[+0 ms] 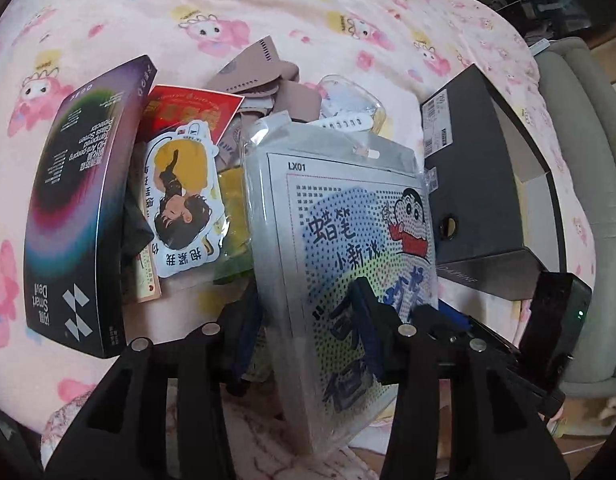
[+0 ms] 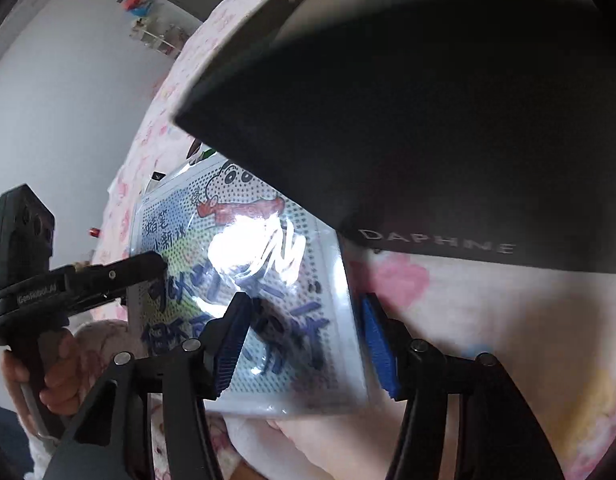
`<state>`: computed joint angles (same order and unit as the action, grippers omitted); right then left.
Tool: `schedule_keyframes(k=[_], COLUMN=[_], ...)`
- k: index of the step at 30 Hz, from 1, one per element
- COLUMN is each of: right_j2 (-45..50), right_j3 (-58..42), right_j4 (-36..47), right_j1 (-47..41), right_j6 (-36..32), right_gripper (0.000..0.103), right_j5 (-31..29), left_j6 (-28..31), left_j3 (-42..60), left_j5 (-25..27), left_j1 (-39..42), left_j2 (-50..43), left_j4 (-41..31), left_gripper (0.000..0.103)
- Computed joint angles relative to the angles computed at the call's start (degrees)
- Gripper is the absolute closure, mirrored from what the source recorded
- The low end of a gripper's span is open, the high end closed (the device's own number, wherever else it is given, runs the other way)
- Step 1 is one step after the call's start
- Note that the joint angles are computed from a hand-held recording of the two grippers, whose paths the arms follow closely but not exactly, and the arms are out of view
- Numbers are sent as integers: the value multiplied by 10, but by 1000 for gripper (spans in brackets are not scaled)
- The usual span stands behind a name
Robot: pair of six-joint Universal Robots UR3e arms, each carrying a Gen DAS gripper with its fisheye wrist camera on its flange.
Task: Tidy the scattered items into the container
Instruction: 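Carry the Shin-chan packet with the right gripper toward the black DAPHNE box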
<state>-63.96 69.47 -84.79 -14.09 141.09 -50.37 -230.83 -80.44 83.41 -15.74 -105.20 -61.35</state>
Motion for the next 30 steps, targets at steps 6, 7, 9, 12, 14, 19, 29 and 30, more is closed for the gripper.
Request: schedule_keyframes(k=[6,7,9,12,14,19,29,30], right_j2=[-83,-107,-159,-213,-238,-279,-335,-328], right_j3=[50,65,90,95,93,86,161,167], right_j4=[34,35,47,91,111,171,183,177], right_j1=[-43,-53,-76,-113,-137,-175,-300,-306], right_j6=[-52,-63,-85,-119,-139,-166,-207,-202], right_gripper=[61,61,61,61,62,62,62,62], right_j5=[23,27,36,55,63,86,6,1], left_j6=[-8,-13,-20,-16,-3,19,60,66], left_j3=[-33,-26,-2,2,56,199,283,298], left_j5=[54,72,111,118,148,201,59,48], left_j1=[-42,-56,-86,-103,-129,-172,-176,-174], left_j2=[57,60,64,83,65,-4,-153,-172], left_j4=[49,46,35,57,30,-46,22,20], left_gripper=[63,63,61,59,60,64,64,64])
